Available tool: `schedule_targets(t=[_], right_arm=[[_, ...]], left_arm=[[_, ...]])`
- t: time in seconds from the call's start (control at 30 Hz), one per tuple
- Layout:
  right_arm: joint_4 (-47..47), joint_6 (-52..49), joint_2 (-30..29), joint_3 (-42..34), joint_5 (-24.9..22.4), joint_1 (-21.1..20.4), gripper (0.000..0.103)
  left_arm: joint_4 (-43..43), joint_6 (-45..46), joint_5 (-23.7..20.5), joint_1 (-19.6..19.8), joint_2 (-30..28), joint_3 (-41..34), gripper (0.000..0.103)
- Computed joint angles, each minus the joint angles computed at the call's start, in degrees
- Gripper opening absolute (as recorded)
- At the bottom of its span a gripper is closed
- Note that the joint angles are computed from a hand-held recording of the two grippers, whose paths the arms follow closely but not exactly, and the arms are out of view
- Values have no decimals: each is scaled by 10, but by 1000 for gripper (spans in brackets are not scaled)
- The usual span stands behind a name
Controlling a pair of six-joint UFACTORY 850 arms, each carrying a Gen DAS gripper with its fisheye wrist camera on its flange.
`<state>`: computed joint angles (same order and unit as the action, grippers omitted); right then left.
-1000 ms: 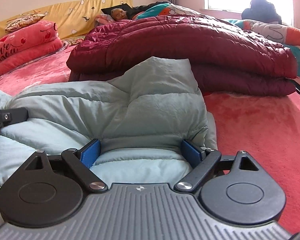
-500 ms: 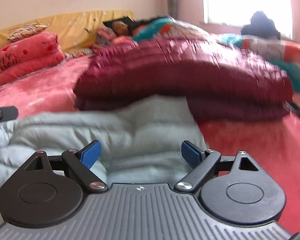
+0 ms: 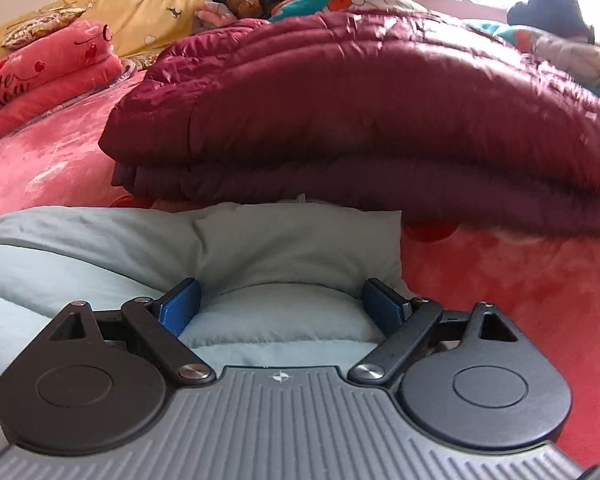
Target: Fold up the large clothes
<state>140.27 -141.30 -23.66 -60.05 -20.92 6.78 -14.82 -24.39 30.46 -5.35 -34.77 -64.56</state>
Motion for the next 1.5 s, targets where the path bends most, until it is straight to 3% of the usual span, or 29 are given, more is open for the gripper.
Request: schedule_targets(t=[0.1, 0.2, 0.33, 0.47, 0.57, 0.7, 0.8, 1.0, 1.1, 1.23, 1.33, 1.5], right_arm=[[2, 14, -6, 5, -20, -4, 103], [38, -25, -4, 12, -27, 0, 103], [-72, 93, 16, 20, -53, -32, 103], [-256, 329, 31, 23, -162, -107, 103], [-369, 488, 8, 6, -256, -172, 103], [-465, 585, -35, -13, -366, -232, 103], [-485, 589, -55, -11, -421, -254, 103], [-505, 605, -88, -32, -506, -248, 103], [-536, 615, -93, -46, -504, -234, 103], [-553, 640, -113, -75, -537, -223, 103], [-561, 654, -123, -85, -557, -220, 103], [-551, 671, -125, -82, -589, -217, 103]], left_arm=[[5, -1, 14, 0, -1, 5, 100], [-23, 35, -9, -4, 14, 7, 100], [57, -41, -13, 7, 63, 44, 100], [193, -179, -35, 41, 106, 76, 100], [277, -259, -57, 66, 120, 93, 100], [428, -390, -57, 90, 123, 108, 100], [517, -463, -40, 102, 116, 110, 100], [590, -541, 13, 120, 90, 102, 100], [604, -566, 56, 130, 76, 99, 101], [614, -588, 97, 138, 60, 92, 101], [637, -604, 113, 137, 49, 80, 101], [679, -616, 105, 124, 35, 54, 101]])
